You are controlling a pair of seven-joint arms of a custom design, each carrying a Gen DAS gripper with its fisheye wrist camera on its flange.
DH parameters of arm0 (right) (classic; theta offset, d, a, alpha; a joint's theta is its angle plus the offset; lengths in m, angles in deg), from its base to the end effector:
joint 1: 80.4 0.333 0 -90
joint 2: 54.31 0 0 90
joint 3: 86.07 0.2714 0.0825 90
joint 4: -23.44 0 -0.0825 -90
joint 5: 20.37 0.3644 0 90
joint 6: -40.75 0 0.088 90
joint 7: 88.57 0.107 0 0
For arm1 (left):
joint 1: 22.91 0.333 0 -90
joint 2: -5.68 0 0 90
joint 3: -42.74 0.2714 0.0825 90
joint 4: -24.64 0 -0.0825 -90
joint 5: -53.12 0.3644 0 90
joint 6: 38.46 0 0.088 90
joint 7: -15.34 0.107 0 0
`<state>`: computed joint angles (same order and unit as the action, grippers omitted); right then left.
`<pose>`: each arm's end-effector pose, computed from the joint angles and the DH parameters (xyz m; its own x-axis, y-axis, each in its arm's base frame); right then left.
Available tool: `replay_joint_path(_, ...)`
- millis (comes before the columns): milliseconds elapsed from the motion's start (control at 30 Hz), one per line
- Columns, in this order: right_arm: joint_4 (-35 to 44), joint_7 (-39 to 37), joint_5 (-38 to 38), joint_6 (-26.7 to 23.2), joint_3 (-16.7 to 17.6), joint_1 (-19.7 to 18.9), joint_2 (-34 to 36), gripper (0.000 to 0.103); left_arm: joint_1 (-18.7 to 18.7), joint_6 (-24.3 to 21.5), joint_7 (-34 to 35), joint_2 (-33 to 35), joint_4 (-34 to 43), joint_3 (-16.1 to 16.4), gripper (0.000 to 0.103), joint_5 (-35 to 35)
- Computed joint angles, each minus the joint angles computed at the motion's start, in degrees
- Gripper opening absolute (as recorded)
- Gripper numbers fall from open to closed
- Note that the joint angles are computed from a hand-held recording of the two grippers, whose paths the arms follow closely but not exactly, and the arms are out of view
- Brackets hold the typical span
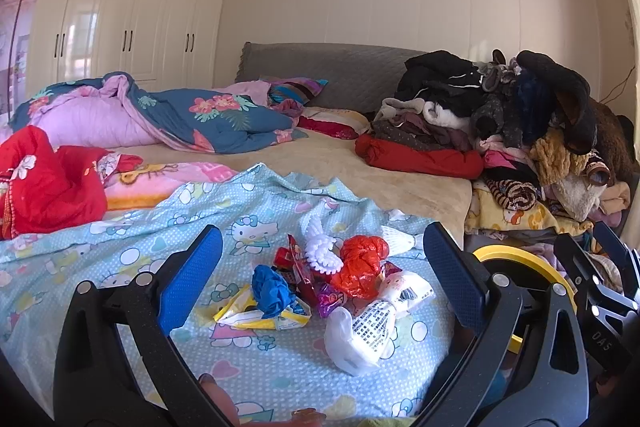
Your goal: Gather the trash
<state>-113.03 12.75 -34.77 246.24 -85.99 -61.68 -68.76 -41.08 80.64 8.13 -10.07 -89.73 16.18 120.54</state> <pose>0.4435 0.1840 0.5650 0.4243 -0.9054 0.0168 -0.1063 -0.0682 -0.9920 0.3784 -0.3427 0.5947 0.3683 -0.9250 0.0934 -0.2615 -0.1995 -0.9443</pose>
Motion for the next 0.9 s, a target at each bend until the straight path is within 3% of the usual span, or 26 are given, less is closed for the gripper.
replay_joint_path(400,0.10,-1.38,1.85,0.01,1.12,-0.50,0.32,0.097,-0.07,-0.13,0.78,0.44,0.96,0.26,0.092,-0.14)
replay_joint_path(467,0.33,0.49,-0.76,-0.77,-1.12,0.90,-0.26,0.097,-0.07,0.10,-0.01,-0.01,0.09,0.19,0.092,0.01)
replay_joint_path(900,0.53,3.00,-4.15,-1.14,-2.54,1.51,0.09,0.097,-0.15,-0.03,-0.50,-0.39,-0.46,-0.10,0.092,-0.13)
